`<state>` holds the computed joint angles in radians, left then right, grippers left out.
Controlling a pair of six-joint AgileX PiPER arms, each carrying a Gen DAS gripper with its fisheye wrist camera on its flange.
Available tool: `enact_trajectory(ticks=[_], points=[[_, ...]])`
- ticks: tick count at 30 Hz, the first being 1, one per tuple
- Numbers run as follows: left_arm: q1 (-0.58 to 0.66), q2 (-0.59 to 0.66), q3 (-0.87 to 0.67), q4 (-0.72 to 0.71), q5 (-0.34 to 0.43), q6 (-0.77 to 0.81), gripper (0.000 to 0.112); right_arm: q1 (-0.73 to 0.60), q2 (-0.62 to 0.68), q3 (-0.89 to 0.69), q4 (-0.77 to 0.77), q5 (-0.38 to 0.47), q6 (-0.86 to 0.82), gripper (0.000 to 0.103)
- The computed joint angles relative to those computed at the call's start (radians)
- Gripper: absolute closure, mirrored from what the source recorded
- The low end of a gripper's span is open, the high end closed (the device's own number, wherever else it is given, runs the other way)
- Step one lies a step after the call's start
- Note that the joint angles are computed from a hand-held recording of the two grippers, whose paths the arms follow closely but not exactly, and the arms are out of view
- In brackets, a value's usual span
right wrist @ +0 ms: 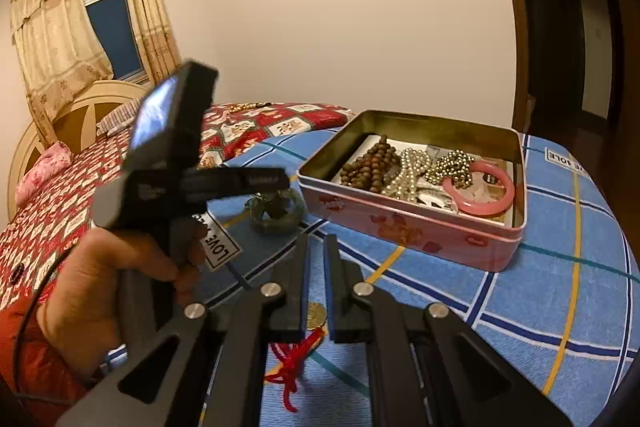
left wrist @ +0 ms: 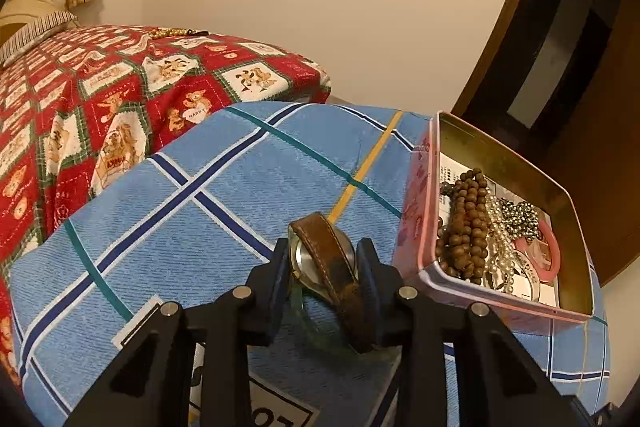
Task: Organize jewelry
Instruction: 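Grasp the brown-strap watch with the left tool while the right tool grasps the red string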
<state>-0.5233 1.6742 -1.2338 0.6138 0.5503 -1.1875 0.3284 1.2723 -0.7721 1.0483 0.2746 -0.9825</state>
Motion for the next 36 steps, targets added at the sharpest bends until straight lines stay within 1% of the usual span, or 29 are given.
enact_trajectory(ticks=[2, 3, 4, 7, 8, 9, 10, 12, 14, 16, 17, 18, 20, 22, 23, 24, 25, 26, 27, 28, 29, 30, 31, 32, 33, 34, 35, 36], points=[[-0.01, -0.023, 0.028, 0.052, -0.006, -0.055, 0.079, -0.01, 0.013, -0.01, 0.009, 0.013, -0.006, 0.094], [-0.013, -0.052, 0.063, 0.095, -0.029, -0.109, 0.08, -0.017, 0.02, -0.015, 0.012, 0.023, -0.005, 0.094], [-0.018, -0.09, 0.107, 0.16, -0.057, -0.184, 0.08, -0.023, 0.025, -0.018, 0.017, 0.027, -0.008, 0.094], [-0.041, -0.2, 0.22, 0.352, -0.101, -0.401, 0.082, -0.04, 0.027, -0.022, 0.025, 0.036, -0.01, 0.094], [-0.049, -0.239, 0.256, 0.413, -0.113, -0.472, 0.095, -0.046, 0.027, -0.023, 0.028, 0.038, -0.013, 0.094], [-0.064, -0.283, 0.295, 0.477, -0.111, -0.543, 0.099, -0.054, 0.03, -0.025, 0.032, 0.041, -0.015, 0.094], [-0.087, -0.324, 0.325, 0.521, -0.081, -0.596, 0.099, -0.064, 0.032, -0.026, 0.041, 0.049, -0.019, 0.093], [-0.115, -0.372, 0.355, 0.544, -0.037, -0.608, 0.099, -0.081, 0.038, -0.033, 0.042, 0.068, -0.014, 0.093], [-0.148, -0.402, 0.369, 0.519, 0.008, -0.564, 0.099, -0.089, 0.043, -0.04, 0.021, 0.084, 0.004, 0.091], [-0.185, -0.419, 0.38, 0.48, 0.072, -0.509, 0.099, -0.09, 0.046, -0.045, -0.008, 0.093, 0.029, 0.09], [-0.186, -0.425, 0.389, 0.459, 0.078, -0.489, 0.099, -0.089, 0.047, -0.046, -0.018, 0.097, 0.038, 0.09], [-0.17, -0.428, 0.396, 0.431, 0.062, -0.461, 0.099, -0.087, 0.05, -0.05, -0.046, 0.099, 0.063, 0.09], [-0.152, -0.43, 0.401, 0.36, 0.054, -0.399, 0.097, -0.077, 0.047, -0.051, -0.098, 0.097, 0.109, 0.09], [-0.134, -0.427, 0.398, 0.304, 0.034, -0.326, 0.078, -0.064, 0.037, -0.049, -0.152, 0.1, 0.149, 0.09], [-0.128, -0.423, 0.393, 0.269, 0.023, -0.28, 0.056, -0.057, 0.033, -0.048, -0.175, 0.101, 0.164, 0.089], [-0.128, -0.414, 0.384, 0.247, 0.017, -0.249, 0.044, -0.051, 0.028, -0.045, -0.194, 0.105, 0.175, 0.086], [-0.132, -0.403, 0.377, 0.243, 0.003, -0.232, 0.043, -0.044, 0.023, -0.042, -0.219, 0.105, 0.194, 0.08], [-0.129, -0.393, 0.371, 0.228, -0.012, -0.205, 0.043, -0.037, 0.018, -0.039, -0.246, 0.099, 0.218, 0.068], [-0.12, -0.371, 0.356, 0.197, -0.03, -0.163, 0.043, -0.032, 0.012, -0.034, -0.264, 0.092, 0.237, 0.061], [-0.114, -0.338, 0.333, 0.172, -0.03, -0.128, 0.043, -0.033, 0.008, -0.03, -0.266, 0.088, 0.241, 0.053], [-0.11, -0.301, 0.302, 0.129, -0.007, -0.079, 0.043, -0.037, 0.003, -0.027, -0.259, 0.088, 0.237, 0.053], [-0.095, -0.26, 0.263, 0.047, 0.008, 0.009, 0.043, -0.045, -0.001, -0.026, -0.251, 0.095, 0.232, 0.053], [-0.083, -0.227, 0.234, -0.02, 0.009, 0.085, 0.043, -0.051, -0.004, -0.026, -0.248, 0.103, 0.23, 0.053], [-0.072, -0.204, 0.214, -0.079, 0.005, 0.155, 0.047, -0.06, -0.004, -0.026, -0.246, 0.112, 0.227, 0.053], [-0.07, -0.177, 0.192, -0.117, 0.016, 0.202, 0.061, -0.068, -0.002, -0.027, -0.256, 0.12, 0.235, 0.053], [-0.079, -0.15, 0.164, -0.119, 0.059, 0.209, 0.07, -0.076, -0.002, -0.026, -0.261, 0.126, 0.239, 0.053], [-0.091, -0.142, 0.156, -0.083, 0.083, 0.176, 0.076, -0.083, -0.001, -0.028, -0.26, 0.133, 0.24, 0.053], [-0.094, -0.143, 0.159, -0.078, 0.079, 0.173, 0.076, -0.104, 0.0, -0.028, -0.237, 0.153, 0.219, 0.053]])
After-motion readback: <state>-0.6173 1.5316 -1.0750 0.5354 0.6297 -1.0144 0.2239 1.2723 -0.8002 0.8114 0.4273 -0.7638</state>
